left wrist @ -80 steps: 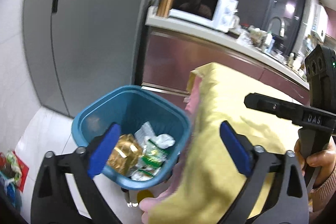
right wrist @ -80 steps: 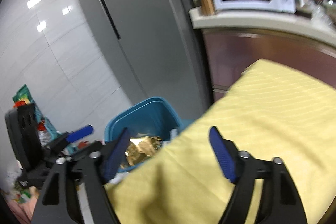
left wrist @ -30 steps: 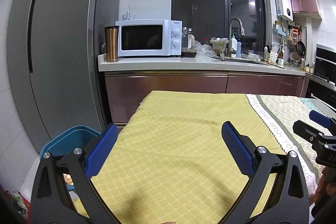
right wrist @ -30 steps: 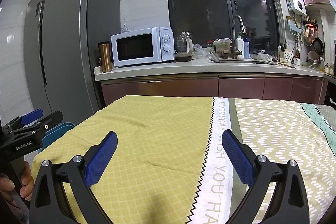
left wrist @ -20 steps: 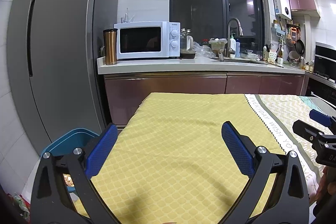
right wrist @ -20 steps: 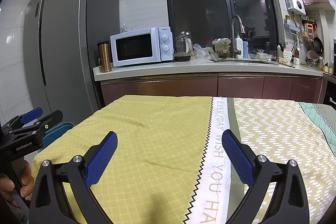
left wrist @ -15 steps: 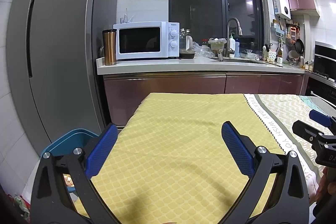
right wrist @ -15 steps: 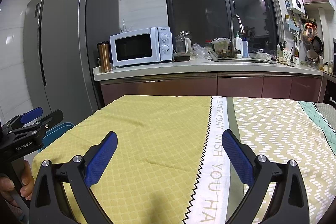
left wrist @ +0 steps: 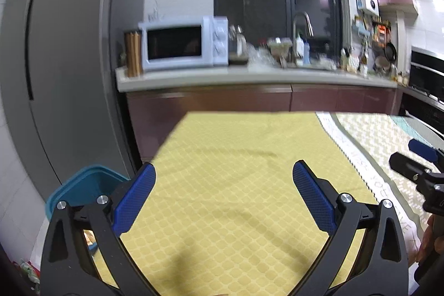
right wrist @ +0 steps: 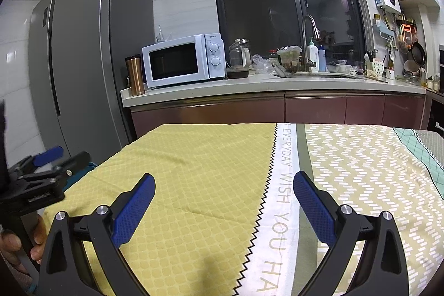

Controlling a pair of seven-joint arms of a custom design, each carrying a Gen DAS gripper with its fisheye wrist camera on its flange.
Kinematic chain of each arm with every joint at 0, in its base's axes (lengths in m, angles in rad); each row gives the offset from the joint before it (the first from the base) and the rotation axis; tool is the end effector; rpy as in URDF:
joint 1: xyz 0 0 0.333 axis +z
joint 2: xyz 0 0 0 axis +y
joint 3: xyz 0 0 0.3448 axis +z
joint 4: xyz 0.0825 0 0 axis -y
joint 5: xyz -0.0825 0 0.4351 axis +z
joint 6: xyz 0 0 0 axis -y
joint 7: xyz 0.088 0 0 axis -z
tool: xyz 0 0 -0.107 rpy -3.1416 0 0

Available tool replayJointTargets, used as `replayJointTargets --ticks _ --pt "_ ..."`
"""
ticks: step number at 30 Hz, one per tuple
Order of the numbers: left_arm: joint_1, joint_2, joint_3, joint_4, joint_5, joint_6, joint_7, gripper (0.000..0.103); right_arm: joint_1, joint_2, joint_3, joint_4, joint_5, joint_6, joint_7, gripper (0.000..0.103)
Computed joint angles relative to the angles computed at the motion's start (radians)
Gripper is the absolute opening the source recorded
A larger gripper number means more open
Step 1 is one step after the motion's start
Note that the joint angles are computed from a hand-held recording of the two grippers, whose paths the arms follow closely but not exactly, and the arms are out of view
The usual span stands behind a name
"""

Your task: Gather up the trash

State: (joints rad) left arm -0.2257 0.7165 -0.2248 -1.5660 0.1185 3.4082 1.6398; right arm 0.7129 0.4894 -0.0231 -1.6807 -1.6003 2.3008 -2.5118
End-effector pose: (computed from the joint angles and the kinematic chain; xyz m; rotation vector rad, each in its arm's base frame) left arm 0.7396 -0.3197 0.3617 -1.1442 1.9415 -1.2480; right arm 0.5938 0.4654 0.3448 -1.1836 1.7283 -1.0766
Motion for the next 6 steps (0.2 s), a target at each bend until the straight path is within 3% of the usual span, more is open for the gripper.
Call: replayJointTargets --ticks 3,6 --pt "0.042 0.067 -0.073 0.127 0.028 -0.18 0.019 0.097 -0.016 -0.022 0.001 -0.028 0.023 0.018 -0.002 0.096" --pt "-0.026 0.173 -0.023 0.347 0.01 -0.415 0.05 0.097 -0.041 -0.047 0.006 -0.06 0.069 0.033 -0.025 0.096"
